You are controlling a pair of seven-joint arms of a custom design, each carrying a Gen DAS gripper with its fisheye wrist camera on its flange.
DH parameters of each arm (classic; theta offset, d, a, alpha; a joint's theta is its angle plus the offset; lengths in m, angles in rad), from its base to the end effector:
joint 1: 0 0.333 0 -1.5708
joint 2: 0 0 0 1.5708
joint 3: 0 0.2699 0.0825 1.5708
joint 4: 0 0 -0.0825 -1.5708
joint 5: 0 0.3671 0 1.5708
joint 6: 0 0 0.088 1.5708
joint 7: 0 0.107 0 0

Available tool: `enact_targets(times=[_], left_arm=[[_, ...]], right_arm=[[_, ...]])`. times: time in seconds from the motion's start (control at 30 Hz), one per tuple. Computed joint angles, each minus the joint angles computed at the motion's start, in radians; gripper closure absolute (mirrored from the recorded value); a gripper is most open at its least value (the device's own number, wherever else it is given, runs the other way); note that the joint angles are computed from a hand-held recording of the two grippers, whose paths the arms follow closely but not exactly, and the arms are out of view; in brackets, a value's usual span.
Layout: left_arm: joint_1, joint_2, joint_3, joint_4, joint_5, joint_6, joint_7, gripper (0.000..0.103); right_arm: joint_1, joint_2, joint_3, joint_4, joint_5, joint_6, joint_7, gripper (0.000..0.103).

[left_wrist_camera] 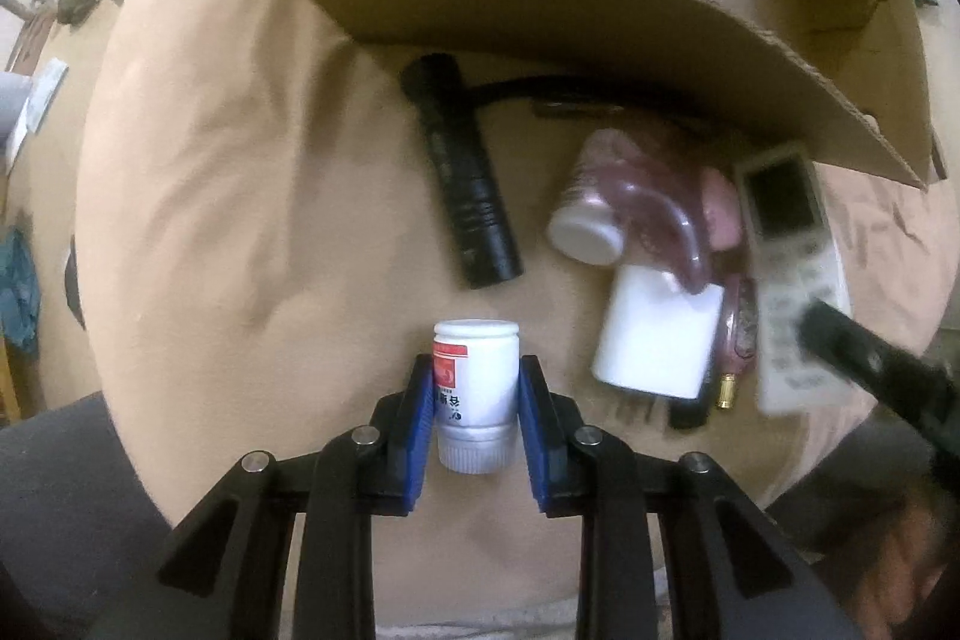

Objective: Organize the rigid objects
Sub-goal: 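Grasp the white pill bottle with the left tool while the right tool grasps the white remote, then carry the pill bottle and remote into the box and open both tools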

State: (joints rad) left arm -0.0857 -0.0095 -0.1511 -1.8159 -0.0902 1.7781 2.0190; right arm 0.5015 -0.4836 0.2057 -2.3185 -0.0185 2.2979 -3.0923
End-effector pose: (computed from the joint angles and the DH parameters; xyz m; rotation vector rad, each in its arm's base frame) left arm 0.5242 -0.1348 0.4890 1.3406 -2.7554 0.0759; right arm 0.3383 0.3000 0.5329 -0.8753 2.5306 0.0819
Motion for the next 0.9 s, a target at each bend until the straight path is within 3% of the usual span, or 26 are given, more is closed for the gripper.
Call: enact_targets(times=[0.17, 0.33, 0.43, 0.9], left_arm=[[-0.015, -0.018, -0.012, -0.026, 0.024, 0.031, -0.008, 0.079], [-0.033, -0.034, -0.024, -0.062, 0.042, 0.05, -0.037, 0.079], [-0.043, -0.024, -0.029, -0.048, 0.054, 0.052, -0.045, 0.079], [-0.037, -0.142, -0.017, -0.128, 0.027, 0.064, -0.026, 0.079]], right_arm=[[0.023, 0.083, 0.007, 0.158, -0.03, -0.225, -0.147, 0.08], [0.022, 0.151, -0.008, 0.164, 0.013, -0.187, -0.191, 0.081], [0.013, 0.18, -0.004, 0.194, -0.007, -0.22, -0.206, 0.081], [0.036, 0.164, 0.045, 0.23, -0.085, -0.233, -0.135, 0.082]])
